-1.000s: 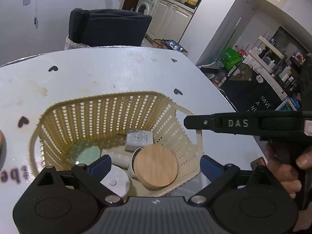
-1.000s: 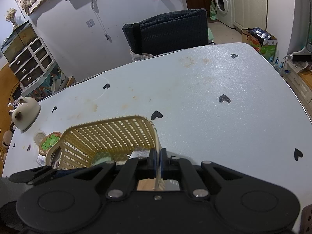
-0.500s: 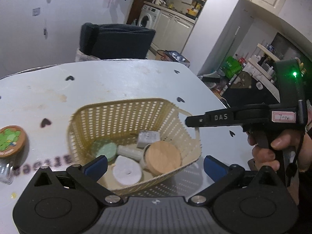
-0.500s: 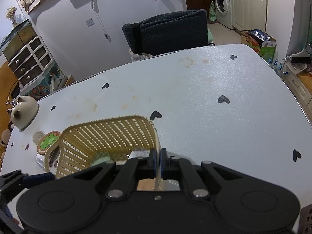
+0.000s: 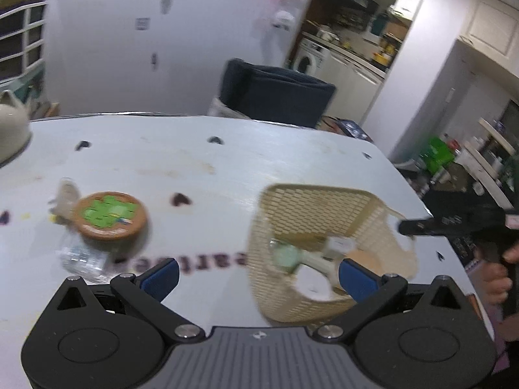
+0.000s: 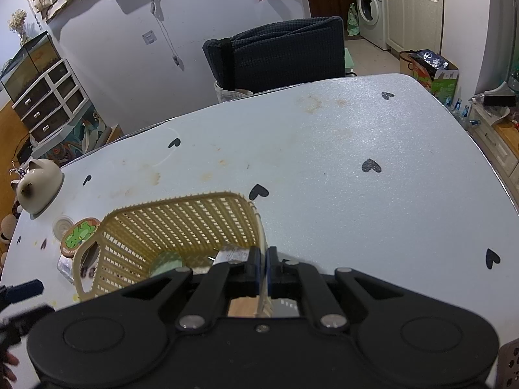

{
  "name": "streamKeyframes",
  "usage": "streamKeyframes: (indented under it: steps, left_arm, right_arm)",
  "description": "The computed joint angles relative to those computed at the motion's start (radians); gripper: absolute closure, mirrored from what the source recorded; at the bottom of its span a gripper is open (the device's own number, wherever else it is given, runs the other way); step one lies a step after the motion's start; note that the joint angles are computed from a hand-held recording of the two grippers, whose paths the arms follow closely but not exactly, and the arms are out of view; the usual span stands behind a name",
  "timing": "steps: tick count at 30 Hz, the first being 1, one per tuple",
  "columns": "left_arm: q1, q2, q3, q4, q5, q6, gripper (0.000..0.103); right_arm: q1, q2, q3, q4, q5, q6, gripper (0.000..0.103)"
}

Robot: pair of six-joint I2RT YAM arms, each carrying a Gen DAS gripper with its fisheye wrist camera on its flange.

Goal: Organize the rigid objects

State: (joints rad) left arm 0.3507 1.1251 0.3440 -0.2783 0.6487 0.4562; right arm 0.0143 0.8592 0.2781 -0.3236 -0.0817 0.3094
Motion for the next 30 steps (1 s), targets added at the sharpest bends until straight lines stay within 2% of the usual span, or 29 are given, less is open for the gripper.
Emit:
streamKeyframes:
  steps: [8,17,23,28,30]
  left_arm:
    - [0.142,0.294,0.161,0.105,0.046,0.081,0.0]
    - [0.187,0.566,0.321,0.281,0.001,0.062,0.002]
    - [0.185,0.666,0.374,0.41,-0.058,-0.004,0.02]
    - [0.162,0.746,0.429,0.441,-0.11,0.0,0.038]
    - [0.149,0.772,0.453,0.437,-0.138,0.006,0.042]
  right_arm:
    - [-0.005,0.004,0.002,0.0,-0.002,-0.007,0.099]
    - [0.007,0.004,0.001,-0.001,0.009,0.009,0.099]
    - [0.008,0.008,0.005,-0.003,0.01,0.02,0.099]
    - [0.014,0.009,0.008,-0.008,0.016,0.031,0.099]
    - [0.011,0.011,0.009,-0.008,0.013,0.033,0.099]
